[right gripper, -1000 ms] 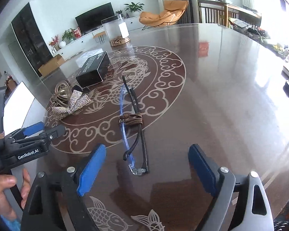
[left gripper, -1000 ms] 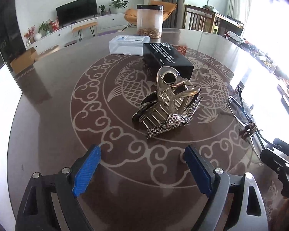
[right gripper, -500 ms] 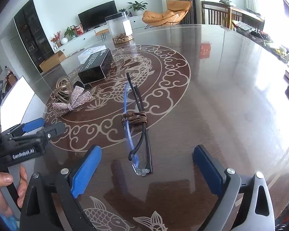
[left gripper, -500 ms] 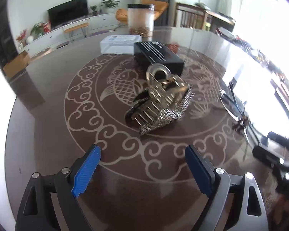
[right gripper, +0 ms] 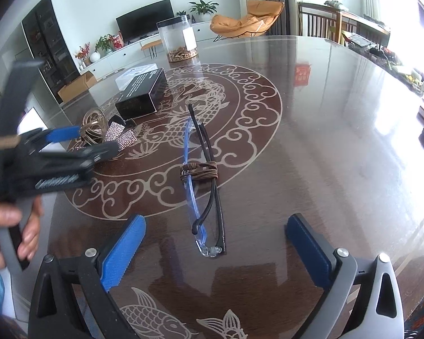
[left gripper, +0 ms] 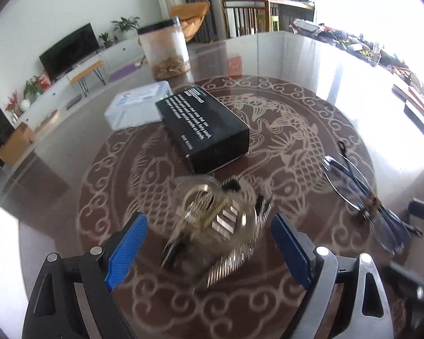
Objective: Organize objects
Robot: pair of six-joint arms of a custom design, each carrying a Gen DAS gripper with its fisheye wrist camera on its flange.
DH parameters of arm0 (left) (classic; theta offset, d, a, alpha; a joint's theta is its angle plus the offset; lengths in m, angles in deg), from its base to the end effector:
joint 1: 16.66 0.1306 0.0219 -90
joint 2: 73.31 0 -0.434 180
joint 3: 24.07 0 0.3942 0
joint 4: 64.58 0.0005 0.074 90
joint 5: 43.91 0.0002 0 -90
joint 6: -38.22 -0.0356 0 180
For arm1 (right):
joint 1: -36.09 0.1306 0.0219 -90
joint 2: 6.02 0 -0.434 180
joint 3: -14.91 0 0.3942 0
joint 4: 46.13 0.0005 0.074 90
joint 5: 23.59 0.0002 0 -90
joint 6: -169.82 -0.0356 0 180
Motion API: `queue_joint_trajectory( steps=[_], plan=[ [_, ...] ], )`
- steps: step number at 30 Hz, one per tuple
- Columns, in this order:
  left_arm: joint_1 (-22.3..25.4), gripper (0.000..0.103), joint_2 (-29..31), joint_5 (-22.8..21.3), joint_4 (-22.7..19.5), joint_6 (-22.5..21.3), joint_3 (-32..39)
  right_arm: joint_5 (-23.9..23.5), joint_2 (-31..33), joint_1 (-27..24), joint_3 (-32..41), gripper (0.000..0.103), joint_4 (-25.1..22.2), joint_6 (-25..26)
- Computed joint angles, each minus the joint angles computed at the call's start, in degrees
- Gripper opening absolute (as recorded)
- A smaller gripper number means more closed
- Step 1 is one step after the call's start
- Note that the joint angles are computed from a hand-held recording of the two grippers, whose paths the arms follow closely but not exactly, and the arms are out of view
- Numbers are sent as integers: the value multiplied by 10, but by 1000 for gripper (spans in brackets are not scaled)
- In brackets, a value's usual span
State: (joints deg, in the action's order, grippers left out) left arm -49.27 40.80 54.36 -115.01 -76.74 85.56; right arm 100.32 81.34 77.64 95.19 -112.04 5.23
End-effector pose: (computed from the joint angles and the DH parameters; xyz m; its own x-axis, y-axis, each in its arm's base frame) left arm 0.5486 -0.3576 0.4065 -0.3704 0.7327 -0.5708 0.8375 0.5293 0.1359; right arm 0.3302 0.2655 0.4165 -0.6031 0.5346 -0.5920 0.5761 0.8053 0.1403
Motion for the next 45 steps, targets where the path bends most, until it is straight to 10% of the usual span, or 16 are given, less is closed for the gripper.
queue_joint_trajectory(
  steps=[2,4,12,17,19,20,21,29,36,45],
  plan=[
    [-1,85,10,13,-10,5,12,0,3,1,3,101,-2,0],
    [3,58,12,34,-17,13,16,0,4,1,4,101,-2,1],
    [16,53,-67,-9,32,80,-93,-6,1,-2,-2,103,10,2],
    [31,53,-131,-11,56,100,-170,-119,60,-63,79,102,-68,102],
    [39,53,-148,3,52,108,-180,-113,73,-74,96,75,-76,141],
    [44,53,-156,11,50,111,-184,-104,71,-79,100,35,-66,161],
    [49,53,-164,19,50,113,-187,-114,71,-85,104,27,-71,164],
    [101,53,-208,90,25,144,-189,-223,-63,-103,-33,27,148,70],
    [177,53,-236,140,0,151,-163,-209,-38,-54,28,27,150,68],
    [329,53,-224,107,-12,138,-104,-228,116,5,276,27,154,193]
  ],
)
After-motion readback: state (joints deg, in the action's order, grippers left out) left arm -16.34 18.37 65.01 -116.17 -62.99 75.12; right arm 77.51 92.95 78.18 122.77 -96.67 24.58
